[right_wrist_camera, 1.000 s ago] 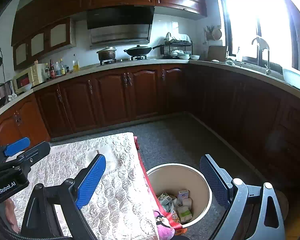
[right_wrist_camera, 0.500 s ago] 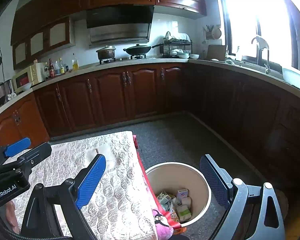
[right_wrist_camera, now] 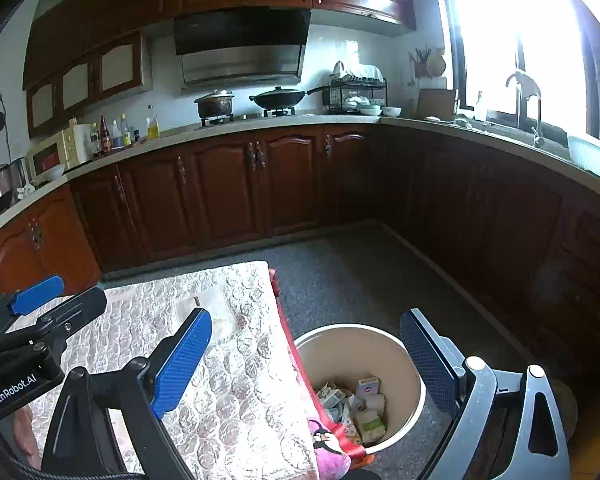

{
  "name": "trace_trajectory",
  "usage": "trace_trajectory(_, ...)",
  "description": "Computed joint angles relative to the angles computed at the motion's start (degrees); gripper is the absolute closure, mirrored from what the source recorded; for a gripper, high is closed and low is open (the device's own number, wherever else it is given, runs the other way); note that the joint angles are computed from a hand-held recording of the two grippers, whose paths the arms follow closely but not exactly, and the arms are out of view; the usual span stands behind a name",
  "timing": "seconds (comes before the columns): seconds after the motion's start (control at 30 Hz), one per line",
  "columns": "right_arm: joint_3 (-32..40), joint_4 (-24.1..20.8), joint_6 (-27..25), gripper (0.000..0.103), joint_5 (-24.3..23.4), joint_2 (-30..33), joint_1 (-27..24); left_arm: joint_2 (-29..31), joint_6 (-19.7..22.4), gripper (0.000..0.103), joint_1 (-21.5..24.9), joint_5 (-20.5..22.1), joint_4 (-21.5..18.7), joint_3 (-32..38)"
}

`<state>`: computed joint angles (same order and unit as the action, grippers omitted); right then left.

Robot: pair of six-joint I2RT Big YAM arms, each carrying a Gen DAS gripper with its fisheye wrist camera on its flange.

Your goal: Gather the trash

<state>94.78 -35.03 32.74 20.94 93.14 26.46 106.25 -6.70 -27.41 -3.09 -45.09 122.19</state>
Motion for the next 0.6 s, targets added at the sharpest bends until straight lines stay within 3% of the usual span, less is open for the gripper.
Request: trace_trajectory(0.6, 0.48, -0.65, 0.11, 0.009, -0.98, 0.37, -0.51, 0.55, -0.09, 0.028, -0.03, -0.06, -0.77, 0.55)
